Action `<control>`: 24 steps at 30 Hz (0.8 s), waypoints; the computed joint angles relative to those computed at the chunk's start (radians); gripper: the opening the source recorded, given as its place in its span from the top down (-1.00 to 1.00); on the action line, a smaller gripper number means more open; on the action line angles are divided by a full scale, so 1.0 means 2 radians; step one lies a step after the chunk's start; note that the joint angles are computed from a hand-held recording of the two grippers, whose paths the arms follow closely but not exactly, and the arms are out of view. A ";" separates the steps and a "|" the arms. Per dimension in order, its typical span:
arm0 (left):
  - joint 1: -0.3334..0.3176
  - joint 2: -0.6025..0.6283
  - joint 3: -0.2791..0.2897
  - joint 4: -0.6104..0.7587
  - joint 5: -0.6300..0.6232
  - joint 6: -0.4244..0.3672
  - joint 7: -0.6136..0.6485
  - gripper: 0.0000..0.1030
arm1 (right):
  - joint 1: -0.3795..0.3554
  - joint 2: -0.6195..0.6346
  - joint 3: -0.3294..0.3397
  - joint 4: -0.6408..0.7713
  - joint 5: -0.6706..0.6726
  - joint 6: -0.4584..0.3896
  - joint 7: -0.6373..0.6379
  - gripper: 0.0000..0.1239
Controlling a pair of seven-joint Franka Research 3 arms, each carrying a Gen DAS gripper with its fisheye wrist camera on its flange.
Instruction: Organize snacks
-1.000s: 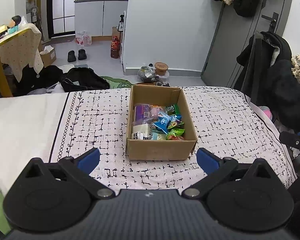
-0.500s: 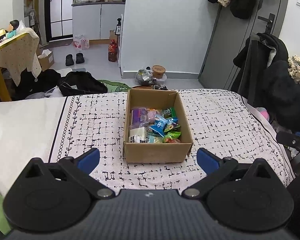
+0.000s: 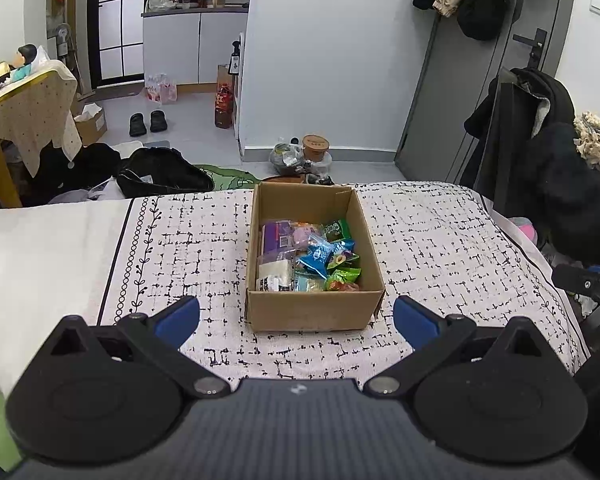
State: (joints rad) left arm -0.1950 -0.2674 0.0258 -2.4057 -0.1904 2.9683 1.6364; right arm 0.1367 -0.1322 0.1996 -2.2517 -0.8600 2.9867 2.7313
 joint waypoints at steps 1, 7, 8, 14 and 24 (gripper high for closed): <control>-0.001 -0.001 0.001 -0.001 -0.002 0.002 0.001 -0.99 | 0.001 0.000 -0.001 0.000 0.002 -0.001 -0.003 -0.66; -0.009 0.000 0.008 -0.002 -0.012 0.010 0.007 -0.99 | 0.000 -0.002 0.002 0.003 -0.004 -0.006 0.001 -0.66; -0.009 0.000 0.009 -0.002 -0.013 0.011 0.008 -0.99 | 0.000 -0.003 0.001 0.003 -0.004 -0.006 0.000 -0.66; -0.001 -0.002 0.002 -0.002 -0.004 0.012 -0.001 -0.99 | 0.002 -0.003 0.001 0.004 -0.001 -0.009 -0.007 -0.66; 0.011 -0.002 -0.004 -0.001 0.022 0.014 -0.026 -0.99 | 0.001 -0.005 0.001 0.004 -0.002 -0.011 -0.008 -0.66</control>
